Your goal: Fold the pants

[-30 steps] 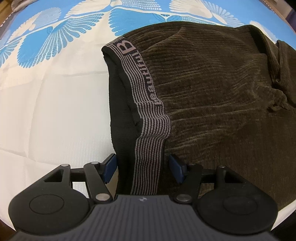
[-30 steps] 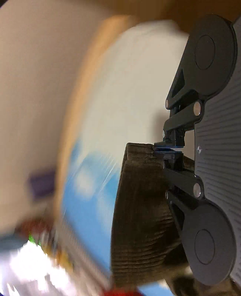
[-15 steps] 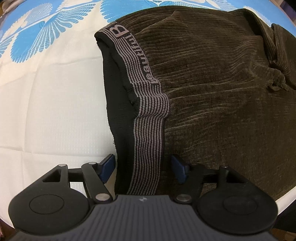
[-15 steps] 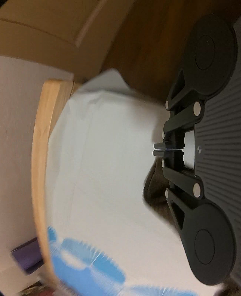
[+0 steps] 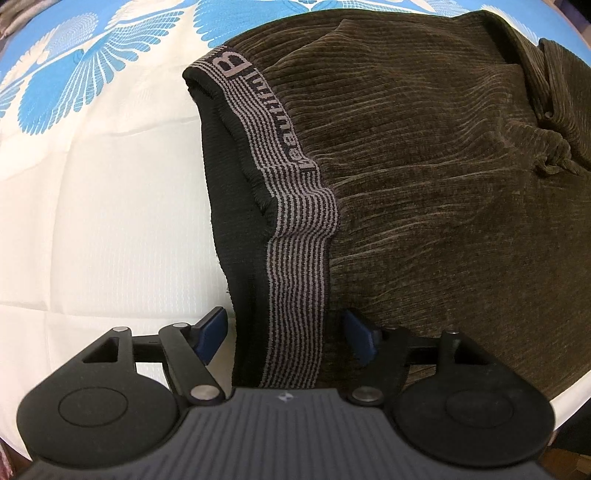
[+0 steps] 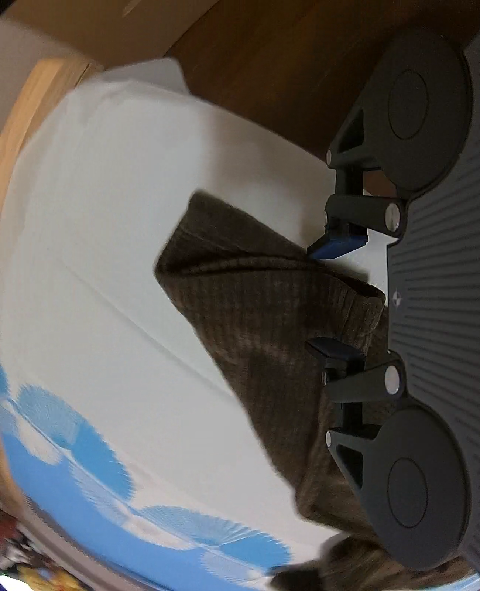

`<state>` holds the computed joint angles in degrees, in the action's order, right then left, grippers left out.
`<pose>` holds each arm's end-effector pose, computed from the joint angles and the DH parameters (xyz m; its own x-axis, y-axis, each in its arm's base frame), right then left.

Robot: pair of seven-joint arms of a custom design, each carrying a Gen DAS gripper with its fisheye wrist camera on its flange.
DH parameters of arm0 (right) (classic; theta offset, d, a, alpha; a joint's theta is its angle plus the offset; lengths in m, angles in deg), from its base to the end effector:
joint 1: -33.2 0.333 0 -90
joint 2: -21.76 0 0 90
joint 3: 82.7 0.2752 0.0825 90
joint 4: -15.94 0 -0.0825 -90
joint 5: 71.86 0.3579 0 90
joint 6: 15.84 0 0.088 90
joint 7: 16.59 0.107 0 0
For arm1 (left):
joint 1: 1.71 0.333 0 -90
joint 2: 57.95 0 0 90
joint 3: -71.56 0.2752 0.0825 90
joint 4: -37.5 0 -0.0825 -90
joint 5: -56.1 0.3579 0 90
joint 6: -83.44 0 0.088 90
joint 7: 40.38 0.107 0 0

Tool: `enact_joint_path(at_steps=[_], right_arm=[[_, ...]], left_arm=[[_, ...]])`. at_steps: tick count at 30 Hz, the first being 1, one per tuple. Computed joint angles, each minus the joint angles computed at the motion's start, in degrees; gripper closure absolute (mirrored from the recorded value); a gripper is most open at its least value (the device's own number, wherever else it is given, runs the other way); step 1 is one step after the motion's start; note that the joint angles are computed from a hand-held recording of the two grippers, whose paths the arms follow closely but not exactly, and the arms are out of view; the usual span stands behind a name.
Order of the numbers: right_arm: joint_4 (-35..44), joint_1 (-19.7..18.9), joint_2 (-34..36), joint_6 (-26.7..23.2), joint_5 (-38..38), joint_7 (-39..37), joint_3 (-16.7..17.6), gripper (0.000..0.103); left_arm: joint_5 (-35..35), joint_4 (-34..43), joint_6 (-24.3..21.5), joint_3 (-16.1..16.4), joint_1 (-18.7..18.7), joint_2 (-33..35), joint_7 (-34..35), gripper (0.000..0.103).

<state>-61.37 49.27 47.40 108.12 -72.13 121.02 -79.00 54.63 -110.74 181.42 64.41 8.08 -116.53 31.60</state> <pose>0.6438 0.2223 0.4778 -0.4273 -0.8593 -0.2810 -0.8411 0.4918 -0.2249 0.2699 0.0044 0.5360 0.4047 -0.9138 -0.0332 -0.9049 -0.3950 -0.1588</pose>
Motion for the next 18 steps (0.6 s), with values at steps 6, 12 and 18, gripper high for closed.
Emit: enact_joint_path(at_steps=[6, 12, 18], right_arm=[[-5.4, -1.2, -3.2, 3.1, 6.5, 2.8, 1.3, 0.065], [-11.4, 3.2, -8.3, 20.1, -8.4, 11.3, -2.4, 0.100], [-6.1, 11.1, -4.2, 30.2, -40.9, 26.3, -12.1, 0.035]], left_arm=[[0.4, 0.4, 0.2, -0.5, -0.2, 1.0, 0.0, 0.026], [0.7, 1.2, 0.3, -1.6, -1.1, 2.2, -1.1, 0.026], [0.6, 0.9, 0.2, -1.2, -1.6, 1.5, -1.9, 0.026]])
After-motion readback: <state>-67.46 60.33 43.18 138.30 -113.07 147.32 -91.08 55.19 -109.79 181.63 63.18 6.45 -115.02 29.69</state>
